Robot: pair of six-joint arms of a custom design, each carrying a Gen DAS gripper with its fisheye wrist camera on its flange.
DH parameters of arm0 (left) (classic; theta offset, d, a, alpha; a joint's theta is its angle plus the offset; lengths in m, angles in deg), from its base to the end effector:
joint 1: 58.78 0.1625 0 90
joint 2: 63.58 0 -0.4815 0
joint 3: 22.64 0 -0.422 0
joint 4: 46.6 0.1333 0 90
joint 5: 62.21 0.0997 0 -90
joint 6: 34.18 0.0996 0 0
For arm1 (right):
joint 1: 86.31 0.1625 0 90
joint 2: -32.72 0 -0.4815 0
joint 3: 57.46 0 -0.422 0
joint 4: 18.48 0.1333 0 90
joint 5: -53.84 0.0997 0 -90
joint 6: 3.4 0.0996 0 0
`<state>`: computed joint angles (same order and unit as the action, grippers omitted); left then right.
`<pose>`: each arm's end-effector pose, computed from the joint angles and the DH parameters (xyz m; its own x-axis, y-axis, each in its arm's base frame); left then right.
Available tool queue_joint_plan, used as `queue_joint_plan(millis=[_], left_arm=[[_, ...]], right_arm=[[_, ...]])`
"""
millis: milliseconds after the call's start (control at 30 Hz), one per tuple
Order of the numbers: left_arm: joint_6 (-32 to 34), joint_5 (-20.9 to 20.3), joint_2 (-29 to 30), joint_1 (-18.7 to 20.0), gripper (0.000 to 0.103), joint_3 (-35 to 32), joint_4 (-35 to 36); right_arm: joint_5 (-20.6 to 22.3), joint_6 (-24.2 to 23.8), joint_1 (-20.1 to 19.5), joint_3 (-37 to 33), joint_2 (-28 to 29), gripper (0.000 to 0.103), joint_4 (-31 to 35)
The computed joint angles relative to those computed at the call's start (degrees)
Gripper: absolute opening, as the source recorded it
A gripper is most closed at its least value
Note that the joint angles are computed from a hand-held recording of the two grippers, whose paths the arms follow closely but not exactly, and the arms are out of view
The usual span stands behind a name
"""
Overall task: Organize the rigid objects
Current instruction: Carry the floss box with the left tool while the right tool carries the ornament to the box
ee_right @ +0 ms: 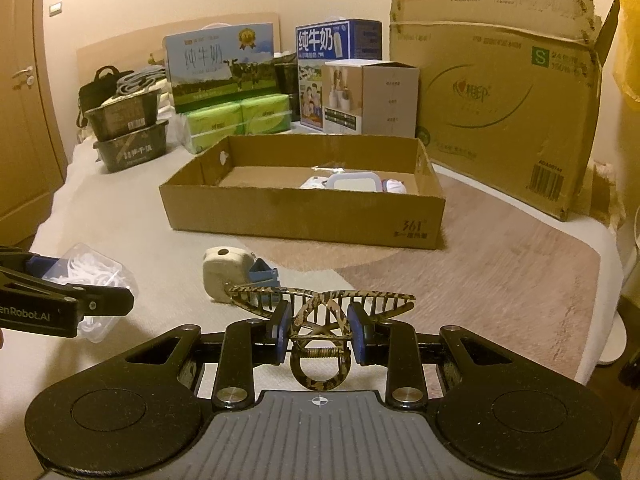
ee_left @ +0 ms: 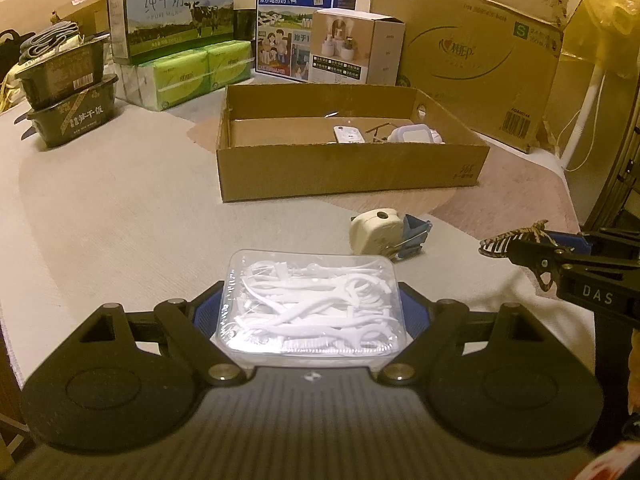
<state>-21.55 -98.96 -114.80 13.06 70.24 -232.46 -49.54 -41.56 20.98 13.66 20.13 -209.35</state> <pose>-0.0230 -0.7539 0.3034 -0.7125 -0.2991 -0.6347 0.3465 0.6366 -0.6890 0.3517 -0.7589 -0.0969 -0.6311 -0.5464 0.5506 -0.7753 0.4682 -0.4239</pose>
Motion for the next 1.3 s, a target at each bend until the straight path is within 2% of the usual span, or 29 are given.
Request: queue_joint_plan(millis=[933, 1300], left_arm=[[-0.79, -1.28, 0.26, 0.63, 0.085, -1.55, 1.89], [1.85, -2.66, 1.59, 1.79, 0.085, -7.02, 2.52]], right_arm=[[-0.72, 0.91, -0.4, -1.23, 0.2, 0.031, 1.25], [0.15, 1.56, -0.53, -6.22, 1.31, 0.031, 3.66]])
